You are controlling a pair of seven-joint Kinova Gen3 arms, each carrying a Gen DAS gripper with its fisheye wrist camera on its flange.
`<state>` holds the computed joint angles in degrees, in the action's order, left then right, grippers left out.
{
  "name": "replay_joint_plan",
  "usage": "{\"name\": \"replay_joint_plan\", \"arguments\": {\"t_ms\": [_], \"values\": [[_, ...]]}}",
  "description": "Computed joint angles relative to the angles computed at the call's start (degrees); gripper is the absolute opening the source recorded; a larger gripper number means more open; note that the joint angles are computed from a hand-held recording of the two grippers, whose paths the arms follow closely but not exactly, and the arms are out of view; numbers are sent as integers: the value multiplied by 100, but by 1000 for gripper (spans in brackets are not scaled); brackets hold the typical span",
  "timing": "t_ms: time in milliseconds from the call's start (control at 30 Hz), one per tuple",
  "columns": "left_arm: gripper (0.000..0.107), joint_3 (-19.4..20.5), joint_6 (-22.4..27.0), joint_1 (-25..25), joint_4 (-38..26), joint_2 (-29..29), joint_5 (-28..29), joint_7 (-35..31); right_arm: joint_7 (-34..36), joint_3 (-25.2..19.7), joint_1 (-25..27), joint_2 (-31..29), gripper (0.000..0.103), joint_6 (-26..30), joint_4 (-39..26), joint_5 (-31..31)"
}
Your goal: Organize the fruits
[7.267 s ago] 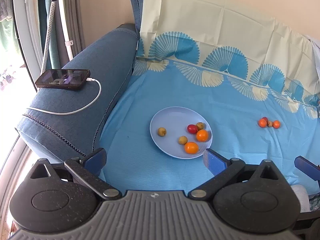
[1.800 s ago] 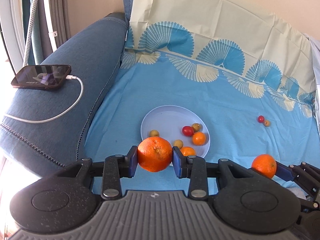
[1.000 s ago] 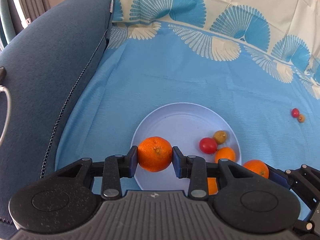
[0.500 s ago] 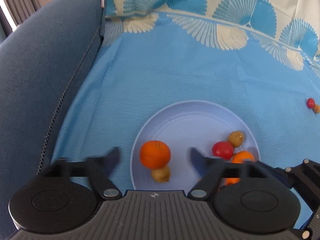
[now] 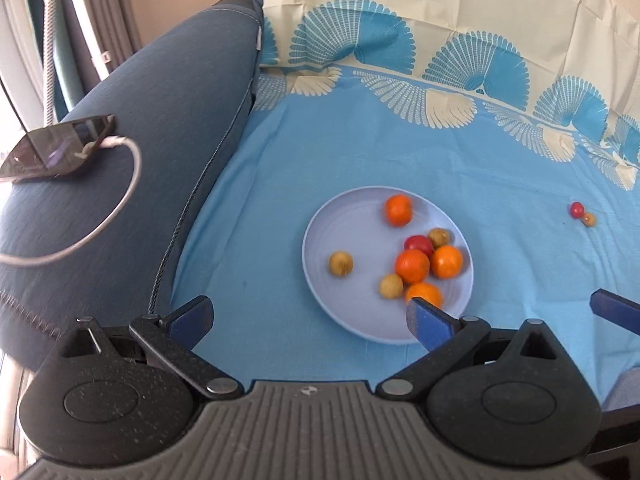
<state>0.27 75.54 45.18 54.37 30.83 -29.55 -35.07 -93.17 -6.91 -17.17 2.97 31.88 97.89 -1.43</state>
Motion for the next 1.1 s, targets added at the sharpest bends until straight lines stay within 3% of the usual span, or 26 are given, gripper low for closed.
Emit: {"name": "replay_joint_plan", "arguments": {"t_ms": [200, 400, 767, 1100], "values": [[102, 52, 130, 312, 510, -486, -268, 555, -889, -222, -93, -797, 102, -103, 574, 741], [103, 223, 292, 586, 681, -717, -693, 967, -1150, -411, 7, -1357, 102, -165, 928, 866], [103, 438, 539, 955, 753, -856, -1200, 1340, -1108, -604, 228, -1978, 102, -421, 1302, 816], [103, 510, 523, 986, 833, -940, -1343, 1419, -1098, -771, 379, -2120, 102, -487, 1391, 836]]}}
